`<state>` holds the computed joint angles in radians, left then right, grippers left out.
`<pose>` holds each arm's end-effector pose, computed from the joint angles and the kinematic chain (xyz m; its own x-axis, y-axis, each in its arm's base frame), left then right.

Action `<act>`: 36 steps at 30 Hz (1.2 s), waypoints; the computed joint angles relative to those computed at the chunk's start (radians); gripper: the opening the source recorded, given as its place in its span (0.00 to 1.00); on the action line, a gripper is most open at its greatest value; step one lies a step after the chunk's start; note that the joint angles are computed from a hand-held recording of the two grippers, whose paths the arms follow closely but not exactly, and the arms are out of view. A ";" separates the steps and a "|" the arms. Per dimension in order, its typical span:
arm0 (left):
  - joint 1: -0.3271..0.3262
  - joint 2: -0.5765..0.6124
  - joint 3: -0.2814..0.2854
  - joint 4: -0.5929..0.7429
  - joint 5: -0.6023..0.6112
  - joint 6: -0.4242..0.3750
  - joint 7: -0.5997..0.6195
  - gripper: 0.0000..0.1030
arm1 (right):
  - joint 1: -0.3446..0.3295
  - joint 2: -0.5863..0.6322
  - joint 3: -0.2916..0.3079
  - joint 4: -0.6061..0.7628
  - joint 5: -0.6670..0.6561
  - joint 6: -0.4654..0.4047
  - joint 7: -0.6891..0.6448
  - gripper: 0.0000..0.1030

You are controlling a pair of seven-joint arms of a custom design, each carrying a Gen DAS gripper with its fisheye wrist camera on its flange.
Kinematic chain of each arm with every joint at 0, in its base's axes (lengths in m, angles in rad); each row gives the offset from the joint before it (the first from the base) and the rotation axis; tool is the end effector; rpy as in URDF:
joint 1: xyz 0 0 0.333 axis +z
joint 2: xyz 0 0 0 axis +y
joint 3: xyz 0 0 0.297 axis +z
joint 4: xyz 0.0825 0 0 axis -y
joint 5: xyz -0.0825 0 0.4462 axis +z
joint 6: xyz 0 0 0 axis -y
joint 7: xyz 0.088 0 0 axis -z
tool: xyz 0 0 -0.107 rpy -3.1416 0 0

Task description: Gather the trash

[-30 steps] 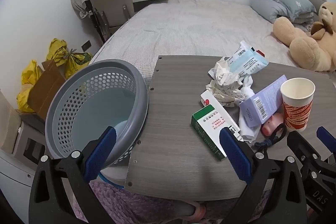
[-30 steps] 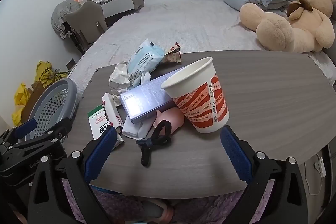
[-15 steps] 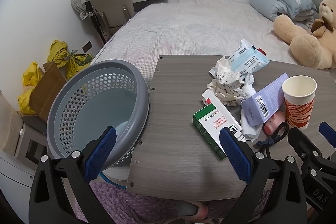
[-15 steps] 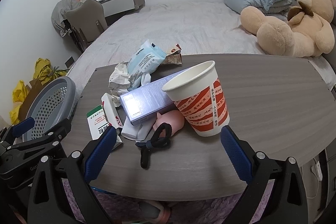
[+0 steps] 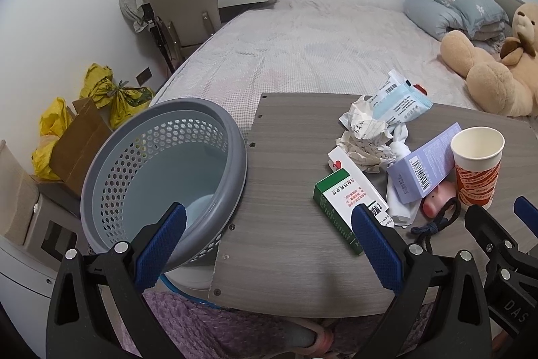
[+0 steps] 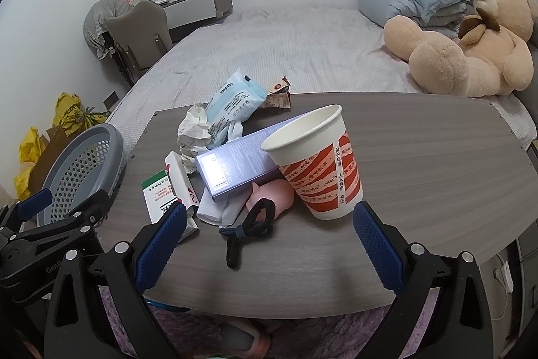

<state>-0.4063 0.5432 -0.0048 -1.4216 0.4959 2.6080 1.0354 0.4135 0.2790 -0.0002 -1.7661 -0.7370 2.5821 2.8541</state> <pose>0.7309 -0.3289 0.4143 -0.1737 -0.9777 -0.1184 -0.7242 0.2082 -0.6574 0.6582 0.3017 0.4144 -0.2830 -0.9498 -0.1334 -0.6869 0.2977 -0.6629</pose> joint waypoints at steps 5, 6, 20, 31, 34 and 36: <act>-0.003 -0.019 0.006 -0.025 0.014 0.017 -0.015 0.94 | 0.005 -0.010 -0.001 -0.006 -0.015 -0.004 0.011 0.92; -0.004 -0.022 0.007 -0.028 0.017 0.019 -0.017 0.94 | 0.005 -0.011 0.000 -0.007 -0.016 -0.004 0.012 0.92; 0.007 -0.055 0.000 -0.072 0.023 0.049 -0.031 0.94 | 0.007 -0.032 0.007 -0.022 -0.050 -0.004 0.038 0.92; 0.009 -0.071 0.003 -0.092 0.038 0.060 -0.055 0.94 | 0.008 -0.033 0.009 -0.023 -0.062 -0.002 0.042 0.92; 0.011 -0.071 0.001 -0.092 0.038 0.060 -0.054 0.94 | 0.007 -0.033 0.010 -0.025 -0.063 -0.002 0.046 0.92; 0.010 -0.071 0.001 -0.093 0.039 0.059 -0.055 0.94 | 0.006 -0.034 0.010 -0.027 -0.064 0.000 0.048 0.92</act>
<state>-0.3958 0.4722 -0.0042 -1.5143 0.5351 2.6672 0.9805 0.4200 0.2450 0.0097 -1.7929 -0.8006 2.5819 2.9020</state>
